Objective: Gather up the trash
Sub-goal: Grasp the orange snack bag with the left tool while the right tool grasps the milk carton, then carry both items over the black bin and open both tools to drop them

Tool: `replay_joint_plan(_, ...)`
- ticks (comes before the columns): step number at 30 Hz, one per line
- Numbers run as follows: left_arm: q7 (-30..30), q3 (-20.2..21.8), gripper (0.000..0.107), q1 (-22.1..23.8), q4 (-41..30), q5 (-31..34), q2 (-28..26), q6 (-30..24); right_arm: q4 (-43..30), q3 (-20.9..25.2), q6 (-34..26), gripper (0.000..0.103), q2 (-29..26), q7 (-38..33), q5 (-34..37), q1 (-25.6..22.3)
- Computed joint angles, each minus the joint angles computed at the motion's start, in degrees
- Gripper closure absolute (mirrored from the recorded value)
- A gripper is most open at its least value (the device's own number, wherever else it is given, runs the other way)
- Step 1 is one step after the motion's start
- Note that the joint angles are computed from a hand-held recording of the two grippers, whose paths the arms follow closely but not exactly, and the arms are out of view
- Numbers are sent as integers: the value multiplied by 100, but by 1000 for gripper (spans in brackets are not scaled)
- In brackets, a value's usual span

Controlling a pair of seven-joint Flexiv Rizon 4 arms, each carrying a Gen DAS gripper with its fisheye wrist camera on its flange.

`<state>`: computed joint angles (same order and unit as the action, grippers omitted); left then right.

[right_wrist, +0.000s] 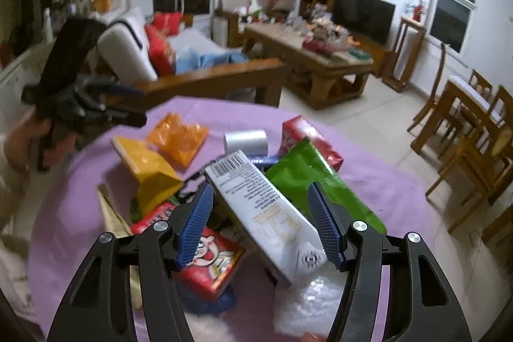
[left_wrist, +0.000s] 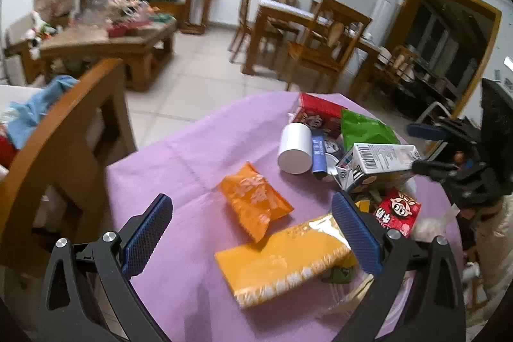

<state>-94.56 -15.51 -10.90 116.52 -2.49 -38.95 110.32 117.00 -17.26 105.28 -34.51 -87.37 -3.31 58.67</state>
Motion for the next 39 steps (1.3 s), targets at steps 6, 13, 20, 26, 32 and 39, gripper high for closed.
replay_joint_plan(6, 219, -493, 35, 378, -445, -137, -233, -918, -196, 325, -433, 49, -105, 40, -483, -399)
replay_joint_plan(13, 641, -1031, 64, 689, -608, -352, -580, -1330, -224, 413, -876, 52, -74, 328, -1038, -539)
replay_joint_plan(20, 451, -1243, 75, 919, -193, -227, -526, -581, 270, -225, -92, 63, -30, 533, -847, 161)
replay_joint_plan(26, -223, -684, 75, 405, 282, 9, 133, 552, 941, 433, 1364, 63, 633, 646, 160, -209)
replay_joint_plan(32, -566, -805, 75, -46, 50, 487, 348, 511, 1922, 911, 1847, 63, 1506, 588, 1598, -324)
replay_joint_plan(39, 45, -1767, 75, -581, -1566, 784, -764, -575, 3190, 695, 2359, 63, 2387, -85, 4342, 279)
